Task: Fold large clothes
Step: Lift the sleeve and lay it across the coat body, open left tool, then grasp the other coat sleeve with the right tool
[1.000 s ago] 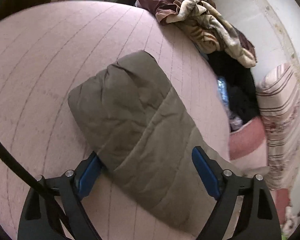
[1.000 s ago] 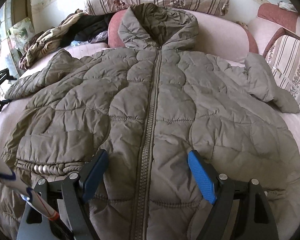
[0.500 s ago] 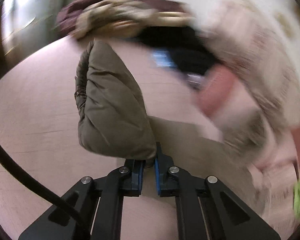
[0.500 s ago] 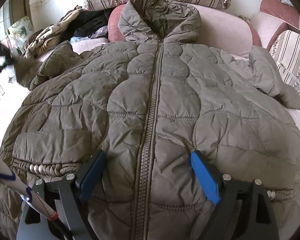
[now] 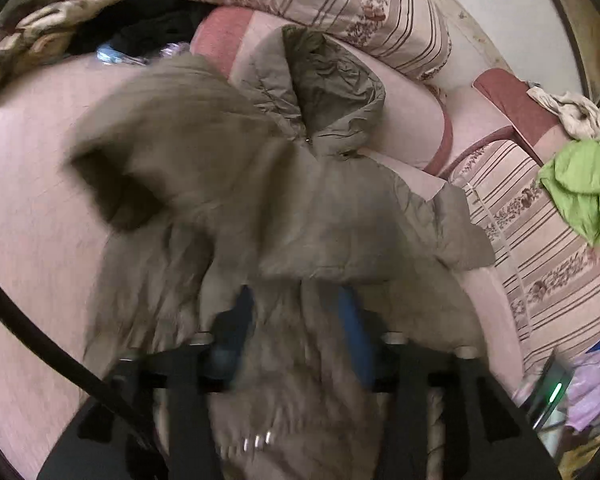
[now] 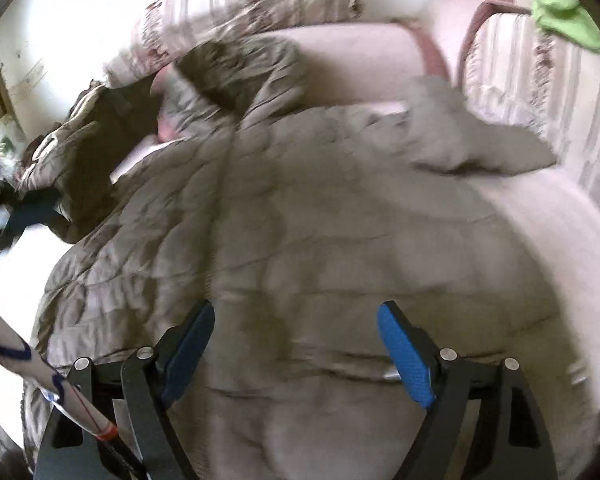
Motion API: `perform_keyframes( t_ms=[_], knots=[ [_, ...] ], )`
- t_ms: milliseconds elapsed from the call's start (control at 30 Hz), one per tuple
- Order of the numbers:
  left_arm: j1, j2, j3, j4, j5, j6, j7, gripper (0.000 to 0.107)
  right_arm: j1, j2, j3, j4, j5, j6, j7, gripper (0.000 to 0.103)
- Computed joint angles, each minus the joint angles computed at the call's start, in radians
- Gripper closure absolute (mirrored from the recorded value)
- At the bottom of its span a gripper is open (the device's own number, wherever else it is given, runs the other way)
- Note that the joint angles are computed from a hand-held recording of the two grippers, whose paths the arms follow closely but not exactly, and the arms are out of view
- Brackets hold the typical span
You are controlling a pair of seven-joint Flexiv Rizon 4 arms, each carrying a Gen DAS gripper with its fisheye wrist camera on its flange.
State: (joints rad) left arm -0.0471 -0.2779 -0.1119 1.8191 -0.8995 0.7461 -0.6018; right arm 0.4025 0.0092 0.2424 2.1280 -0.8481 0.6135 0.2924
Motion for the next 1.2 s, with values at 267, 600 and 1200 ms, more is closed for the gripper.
perform_keyframes(
  t_ms=[267,600,1200],
  knots=[
    [-0.033,0.033,0.061,0.203,0.013,0.471,0.077,0.031,-0.035,-0.022,-0.034,-0.056,0.060,0.069,-0.142,0.015],
    [0.083,-0.025,0.052,0.151,0.230,0.341,-0.085,0.031,-0.080,-0.256,-0.146,-0.247,0.272,0.181,-0.160,0.014],
    [0.055,-0.083,0.036,0.135,0.427,0.539,-0.196,0.011,-0.107,-0.206,-0.170,-0.259,0.252,-0.041,-0.217,0.058]
  ],
)
